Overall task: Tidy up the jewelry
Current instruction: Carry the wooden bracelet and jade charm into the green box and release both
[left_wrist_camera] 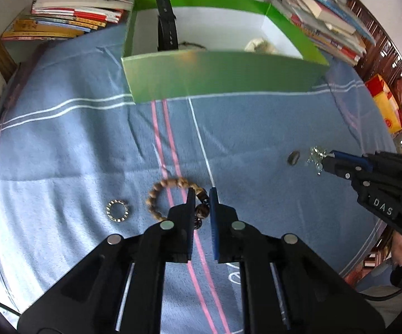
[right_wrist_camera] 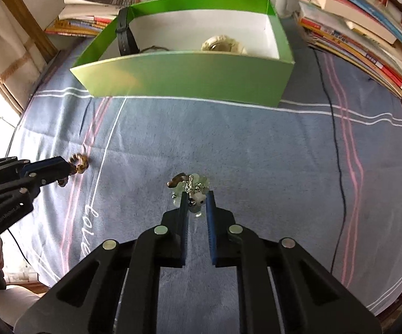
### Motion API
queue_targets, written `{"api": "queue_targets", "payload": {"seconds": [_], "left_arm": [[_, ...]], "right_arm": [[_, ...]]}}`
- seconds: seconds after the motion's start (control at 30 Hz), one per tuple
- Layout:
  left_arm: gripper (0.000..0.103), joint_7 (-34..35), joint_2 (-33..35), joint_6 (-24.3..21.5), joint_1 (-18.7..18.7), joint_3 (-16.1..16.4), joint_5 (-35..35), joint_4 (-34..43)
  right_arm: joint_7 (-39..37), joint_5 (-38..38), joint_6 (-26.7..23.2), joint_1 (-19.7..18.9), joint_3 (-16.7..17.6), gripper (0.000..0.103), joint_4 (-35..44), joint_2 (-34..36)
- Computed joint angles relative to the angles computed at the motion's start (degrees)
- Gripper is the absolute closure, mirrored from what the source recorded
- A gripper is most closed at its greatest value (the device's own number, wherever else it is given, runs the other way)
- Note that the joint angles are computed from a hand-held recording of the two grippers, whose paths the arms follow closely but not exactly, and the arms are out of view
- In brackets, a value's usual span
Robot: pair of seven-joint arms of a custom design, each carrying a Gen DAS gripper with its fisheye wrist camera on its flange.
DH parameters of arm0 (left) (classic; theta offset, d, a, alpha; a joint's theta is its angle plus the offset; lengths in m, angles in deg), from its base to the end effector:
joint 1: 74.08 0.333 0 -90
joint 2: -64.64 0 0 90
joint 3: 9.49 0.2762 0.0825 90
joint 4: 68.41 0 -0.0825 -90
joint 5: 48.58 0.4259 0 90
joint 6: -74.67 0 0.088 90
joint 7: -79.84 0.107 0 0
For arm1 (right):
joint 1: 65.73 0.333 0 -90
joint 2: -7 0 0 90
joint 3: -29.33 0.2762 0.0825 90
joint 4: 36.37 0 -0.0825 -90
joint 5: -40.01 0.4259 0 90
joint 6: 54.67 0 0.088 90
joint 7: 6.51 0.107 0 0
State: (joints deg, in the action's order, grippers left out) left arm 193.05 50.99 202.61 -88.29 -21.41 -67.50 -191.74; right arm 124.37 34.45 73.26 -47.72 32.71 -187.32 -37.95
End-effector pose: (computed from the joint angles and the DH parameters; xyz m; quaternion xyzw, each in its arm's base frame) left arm 0.4987 -0.2600 0.4792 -0.4132 0.8891 -0.1957 0.0210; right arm 0.3898 0.1485 0.4820 -0.5798 0.7899 -0.1085 0.1674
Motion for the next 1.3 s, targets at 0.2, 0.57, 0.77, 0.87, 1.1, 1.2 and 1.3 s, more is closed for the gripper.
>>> {"api": "queue_targets", "payload": {"seconds": [0.2, 0.57, 0.77, 0.87, 1.1, 1.2, 1.3], "left_arm": [[0.093, 1.5, -1.4, 0.0, -0.1, 1.1, -3.7, 2.1], [0.093, 2.5, 7.2, 1.1, -0.5, 0.2, -7.8, 17.8], [0.093, -1.9, 17.5, 0.9, -0.3, -1.1, -3.2, 28.6], [0.093, -4.3, 22.3, -0.3, -0.6, -1.5, 0.4, 33.1], [0.092, -7.0, 29.8, -2.7, -1.7, -1.9, 5.1, 39.7], [0.086, -8.2, 31.2, -3.1, -2.0, -1.6, 6.9, 40.6], [0.07, -8.0, 29.7, -2.0, -1.4, -1.5, 7.1, 38.4]], "right_arm": [[0.4, -1.9, 0.1, -0.7, 0.9, 0.091, 1.5, -1.7], [-2.3, -9.8, 5.6, -6.5, 1.0, 0.091, 11.9, 5.6], [-4.1, -10.6, 6.1, -9.0, -1.0, 0.091, 15.9, 12.5], [-5.3, -9.9, 6.6, -9.2, -1.6, 0.091, 16.9, 15.4], [-6.5, -7.7, 6.8, -9.2, -2.2, 0.09, 19.8, 21.5], [-6.2, -7.5, 6.4, -9.4, -2.0, 0.08, 20.2, 22.2], [-5.1, -7.3, 7.2, -9.4, -1.9, 0.062, 18.9, 20.4]]}}
